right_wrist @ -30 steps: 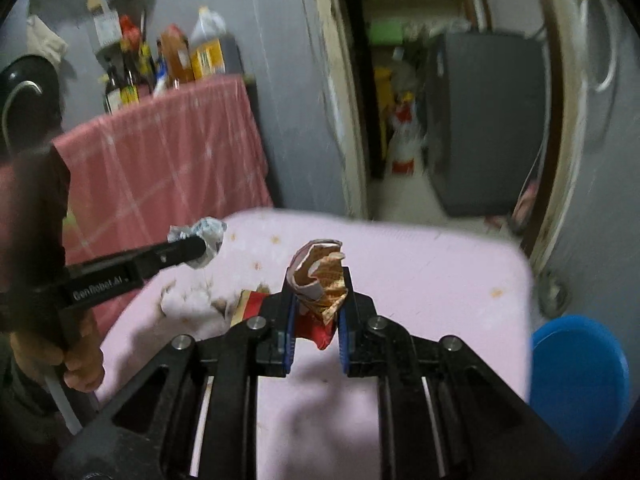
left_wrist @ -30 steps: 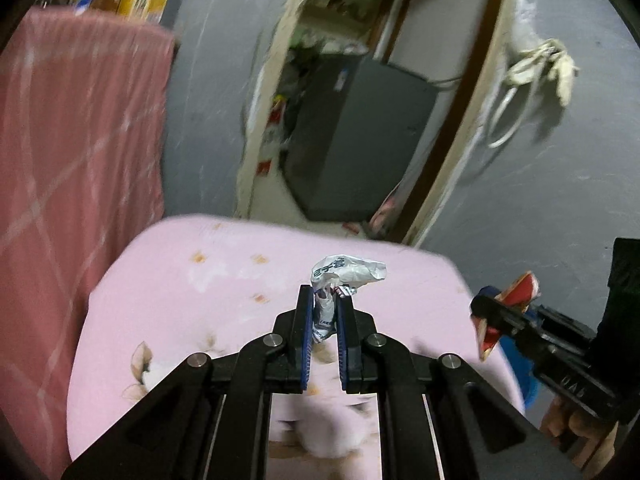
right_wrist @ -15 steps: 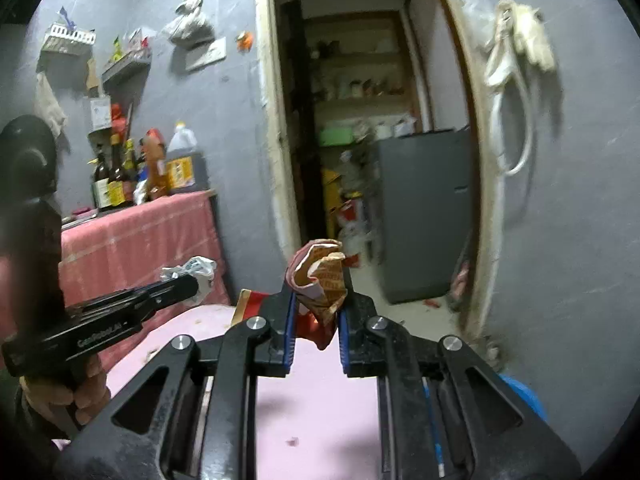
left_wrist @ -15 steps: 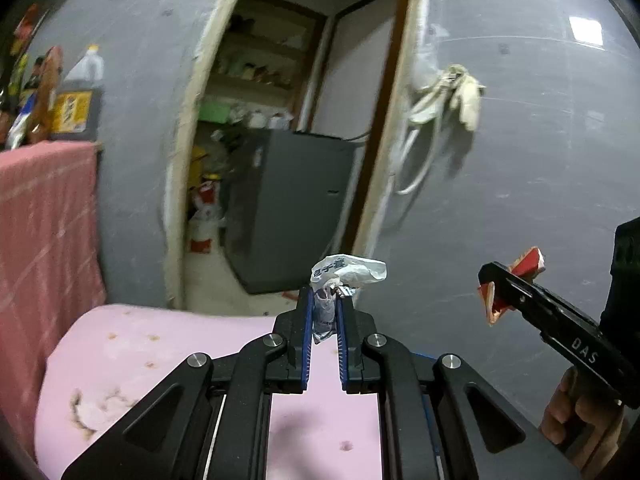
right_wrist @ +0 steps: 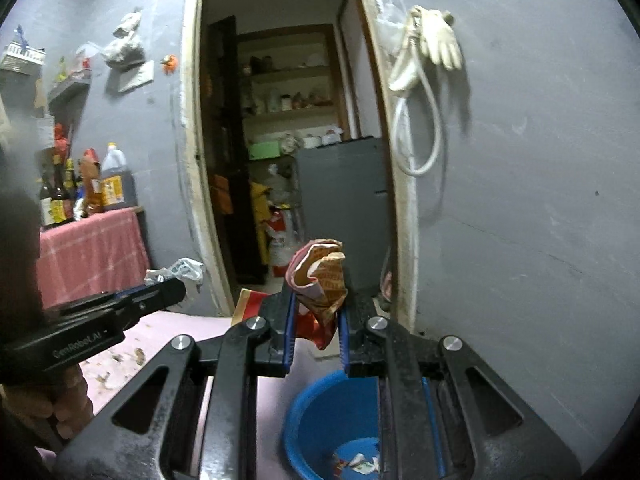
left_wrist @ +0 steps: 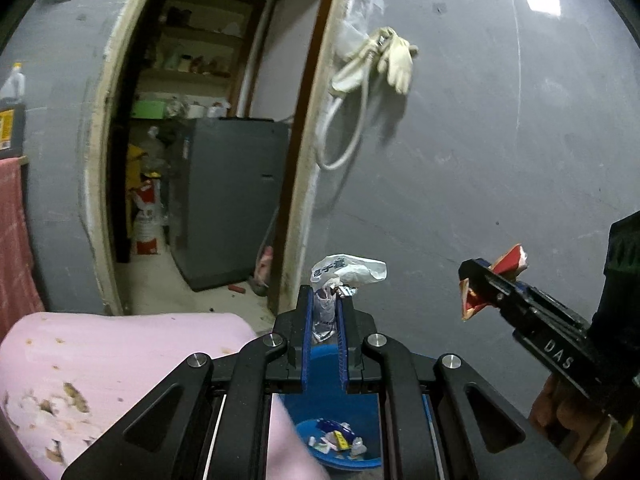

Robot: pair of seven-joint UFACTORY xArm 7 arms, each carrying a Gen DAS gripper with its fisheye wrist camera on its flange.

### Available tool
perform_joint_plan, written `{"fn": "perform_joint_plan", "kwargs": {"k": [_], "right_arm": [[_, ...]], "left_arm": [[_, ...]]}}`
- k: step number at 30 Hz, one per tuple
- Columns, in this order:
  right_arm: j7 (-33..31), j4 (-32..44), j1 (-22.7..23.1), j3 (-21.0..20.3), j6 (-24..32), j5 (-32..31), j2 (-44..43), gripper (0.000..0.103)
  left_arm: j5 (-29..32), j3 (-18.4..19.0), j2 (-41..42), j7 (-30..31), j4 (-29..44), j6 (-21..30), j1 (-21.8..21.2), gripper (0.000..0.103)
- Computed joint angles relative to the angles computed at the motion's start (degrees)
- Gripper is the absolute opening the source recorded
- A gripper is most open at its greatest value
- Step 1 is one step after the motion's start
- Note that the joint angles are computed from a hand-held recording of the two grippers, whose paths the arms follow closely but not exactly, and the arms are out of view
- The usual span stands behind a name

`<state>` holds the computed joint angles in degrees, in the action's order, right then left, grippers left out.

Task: Collect trash
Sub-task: 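Carry the foil ball and red packet over the blue bucket and open both tools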

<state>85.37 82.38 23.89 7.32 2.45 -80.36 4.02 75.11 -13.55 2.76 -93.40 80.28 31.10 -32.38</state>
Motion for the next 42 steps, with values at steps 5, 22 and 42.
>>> {"fn": "perform_joint_plan", "kwargs": {"k": [5,22,42], "right_arm": [[-5.46,-3.62,-1.91,-0.83,-1.28,6.48,-0.17,0.018],[-43.56,-8.18,-8.80,6.09,-2.06,54.10,9.09,0.023],[-35.69,-9.12,18.10,-23.98,-6.53,49.62,6.41,0.072]], "left_arm": [[-7.71,1.14,6.86,6.94,5.34,-0.97,-1.28,0.008],[-34.52,8.44,20.85,23.69,12.42,-4.61,-4.22,0.014],[-24.10,17.45,14.19,8.71,4.49,-8.84,-10.34,0.063]]}}
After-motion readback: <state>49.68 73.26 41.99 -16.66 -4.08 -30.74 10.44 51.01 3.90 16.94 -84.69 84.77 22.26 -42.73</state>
